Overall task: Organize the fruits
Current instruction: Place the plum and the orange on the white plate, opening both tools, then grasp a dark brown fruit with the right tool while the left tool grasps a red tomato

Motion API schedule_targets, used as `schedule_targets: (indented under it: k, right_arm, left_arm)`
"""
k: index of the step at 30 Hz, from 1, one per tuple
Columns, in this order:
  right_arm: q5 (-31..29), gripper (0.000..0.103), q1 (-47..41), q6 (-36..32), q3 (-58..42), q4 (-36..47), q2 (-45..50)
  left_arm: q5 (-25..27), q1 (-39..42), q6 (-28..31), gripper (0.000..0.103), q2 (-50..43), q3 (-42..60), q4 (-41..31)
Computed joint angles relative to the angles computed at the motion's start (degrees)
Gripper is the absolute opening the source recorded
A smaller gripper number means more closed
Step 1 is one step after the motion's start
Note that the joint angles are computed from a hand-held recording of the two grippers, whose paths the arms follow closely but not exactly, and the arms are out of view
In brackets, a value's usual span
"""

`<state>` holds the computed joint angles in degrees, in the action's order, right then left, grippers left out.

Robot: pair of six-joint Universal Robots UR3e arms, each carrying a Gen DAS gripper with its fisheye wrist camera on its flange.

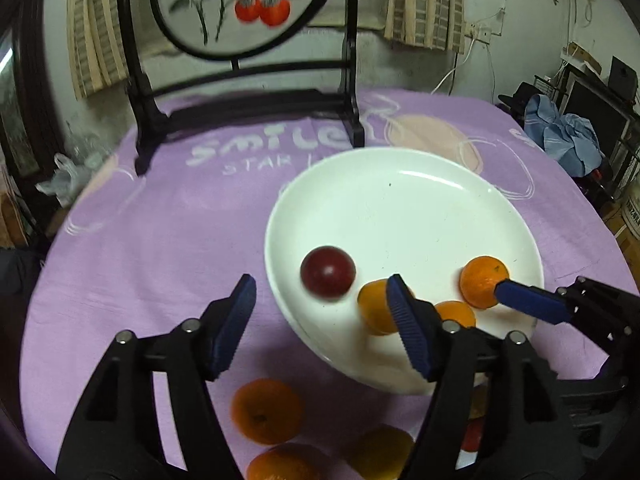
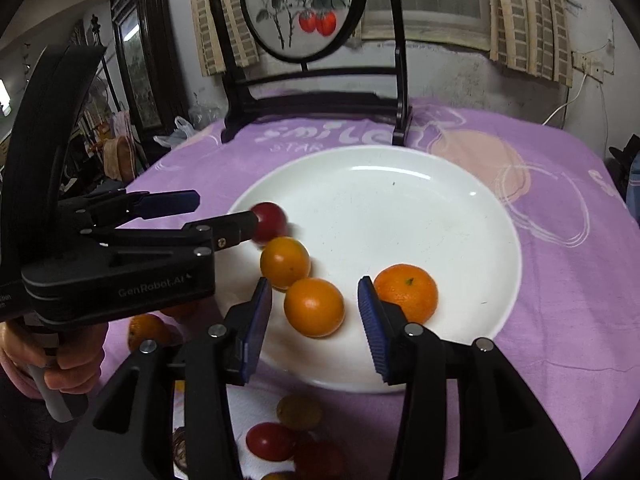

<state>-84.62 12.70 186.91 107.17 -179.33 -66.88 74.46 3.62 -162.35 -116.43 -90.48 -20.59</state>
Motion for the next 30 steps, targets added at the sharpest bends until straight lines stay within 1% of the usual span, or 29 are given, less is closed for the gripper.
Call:
schedule_targets:
  k: [1, 2, 4, 7, 8, 10, 12, 14, 16, 18, 20, 25, 28, 30]
  right_arm:
    - [-0.2, 0.045, 0.1, 0.2, 1.5, -1.2, -1.1]
    - [-0.3, 0.047, 0.3, 0.4, 3.3, -2.8, -2.3]
    - [0.1, 0.047, 0.5, 0.7, 6.3, -5.2, -4.2]
    - [0.5, 0.047, 0.9, 1.2, 10.6, -7.4, -6.9]
    - [0.5, 0.047, 1.1, 1.3, 12.5, -8.3, -8.1]
    - [0.3, 0.047, 1.8, 1.1, 15.5, -9.3, -10.0]
    - [0.0, 0.047, 2.7, 0.8, 18.8, -10.3, -12.1]
    - [0.5, 0.047, 3.3, 0.6, 22.1, -11.3, -14.2]
    - [1.3, 0.047, 3.7, 0.8, 24.7, -10.5, -16.3]
    - [2.3, 0.047, 4.3, 0.4, 26.4, -8.8, -18.3]
    - [1.9, 0.048, 5.7, -0.2, 27.3, -7.2, -19.3]
    - [-0.2, 0.048, 9.1, -0.7, 27.2, -4.4, -19.3]
    - [-2.8, 0.048, 11.0, 0.4, 26.9, -3.2, -18.5]
    - [-3.5, 0.048, 11.5, 0.8, 26.8, -2.4, -18.1]
  left_arm:
    - [0.0, 0.2, -0.1, 0.077, 1.3, -1.7, 1.2]
    - [0.2, 0.4, -0.4, 0.08, 3.1, -4.0, 2.9]
    - [0.7, 0.7, -0.4, 0.089, 6.0, -8.1, 5.5]
    - [2.5, 1.2, 0.6, 0.095, 11.0, -16.6, 12.4]
    - [2.4, 1.6, 1.0, 0.095, 12.4, -18.8, 13.7]
    - [1.1, 3.0, 2.2, 0.098, 15.6, -23.8, 16.2]
    - [-0.9, 5.1, 4.3, 0.099, 19.4, -29.7, 17.8]
    - [-4.1, 8.1, 7.8, 0.099, 23.6, -34.3, 16.5]
    - [-7.8, 11.7, 10.6, 0.099, 27.6, -38.4, 14.6]
    - [-11.4, 15.9, 13.3, 0.1, 32.2, -41.6, 10.1]
    - [-15.1, 20.4, 15.5, 0.101, 35.9, -44.3, 6.6]
    - [-18.3, 26.8, 18.0, 0.101, 39.7, -48.4, 3.1]
    - [-17.6, 28.4, 18.0, 0.101, 40.1, -50.1, 4.0]
    - [-18.5, 29.7, 18.7, 0.101, 40.9, -50.4, 2.2]
